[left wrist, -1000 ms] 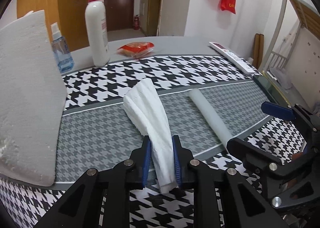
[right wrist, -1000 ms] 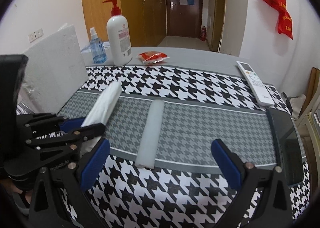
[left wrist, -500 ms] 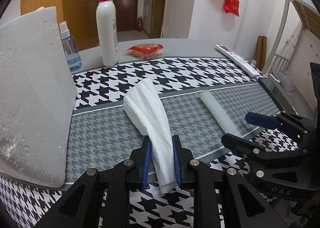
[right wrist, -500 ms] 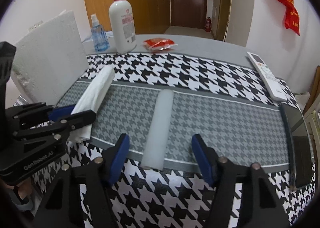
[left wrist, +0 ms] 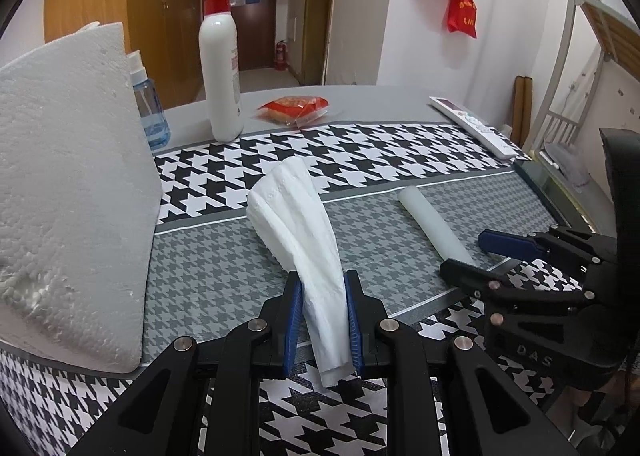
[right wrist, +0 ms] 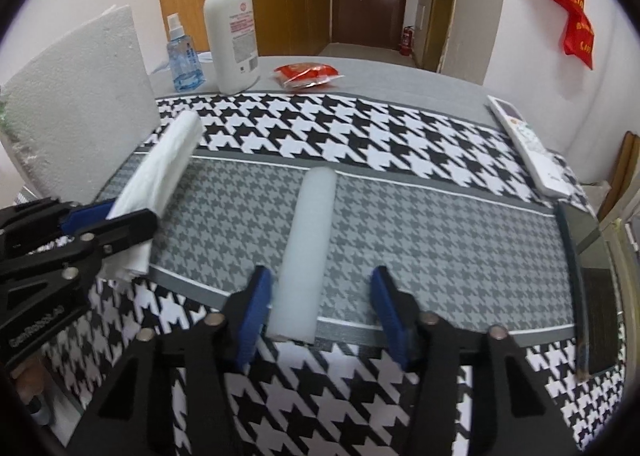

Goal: Organize soft objects
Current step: 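Close the right gripper on the white tube while the left gripper lifts the mask, then carry the white mask and white tube over the foam box with both grippers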

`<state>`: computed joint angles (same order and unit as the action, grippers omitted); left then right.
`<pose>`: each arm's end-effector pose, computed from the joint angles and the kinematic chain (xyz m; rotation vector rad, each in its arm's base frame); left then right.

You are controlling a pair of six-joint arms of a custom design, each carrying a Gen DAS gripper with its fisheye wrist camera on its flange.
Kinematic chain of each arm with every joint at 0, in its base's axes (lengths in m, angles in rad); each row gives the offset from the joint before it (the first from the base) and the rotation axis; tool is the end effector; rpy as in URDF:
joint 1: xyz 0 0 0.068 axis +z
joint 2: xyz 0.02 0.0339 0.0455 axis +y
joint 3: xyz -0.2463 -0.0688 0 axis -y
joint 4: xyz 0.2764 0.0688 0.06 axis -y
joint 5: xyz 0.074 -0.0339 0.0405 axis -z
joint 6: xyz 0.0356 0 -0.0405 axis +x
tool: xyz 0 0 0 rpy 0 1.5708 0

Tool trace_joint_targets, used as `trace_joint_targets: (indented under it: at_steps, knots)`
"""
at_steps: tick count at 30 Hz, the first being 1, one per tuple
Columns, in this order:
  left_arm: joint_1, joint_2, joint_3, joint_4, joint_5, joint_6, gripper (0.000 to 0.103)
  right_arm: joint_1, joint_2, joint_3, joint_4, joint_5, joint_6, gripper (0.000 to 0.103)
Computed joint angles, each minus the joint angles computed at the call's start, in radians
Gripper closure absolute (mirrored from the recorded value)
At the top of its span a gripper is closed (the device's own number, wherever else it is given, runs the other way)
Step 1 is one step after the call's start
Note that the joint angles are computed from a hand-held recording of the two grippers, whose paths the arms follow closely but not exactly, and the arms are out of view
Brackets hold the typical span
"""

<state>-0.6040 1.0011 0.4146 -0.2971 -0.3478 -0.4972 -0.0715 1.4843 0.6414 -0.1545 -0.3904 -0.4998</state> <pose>0.1869 -0.1142 0.1348 -0.0224 2.3861 -0.0893 0.2856 -0.0069 0.1026 -0.6669 2.3877 0.2639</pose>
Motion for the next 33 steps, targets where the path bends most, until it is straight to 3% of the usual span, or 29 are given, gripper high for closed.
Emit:
trace_joint_targets:
  at_steps: [5, 7, 8, 20, 33]
  knots:
    - [-0.012, -0.035, -0.010, -0.013, -0.019, -0.001, 0.081, 0.007, 0.005, 0.000, 0.008, -0.002, 0.000, 0.056]
    - [-0.018, -0.053, -0.015, -0.021, -0.024, -0.001, 0.081, 0.001, 0.008, 0.004, -0.001, -0.026, 0.000, 0.077]
    - [-0.019, -0.064, -0.019, -0.024, -0.024, -0.001, 0.081, -0.007, 0.020, 0.016, -0.024, -0.068, -0.010, 0.079]
    - [-0.056, -0.199, -0.051, -0.106, -0.084, -0.013, 0.081, -0.062, -0.036, -0.016, -0.036, -0.145, 0.011, 0.083]
    - [-0.134, -0.363, -0.060, -0.196, -0.157, 0.005, 0.081, -0.137, -0.285, -0.121, -0.107, -0.268, -0.007, 0.084]
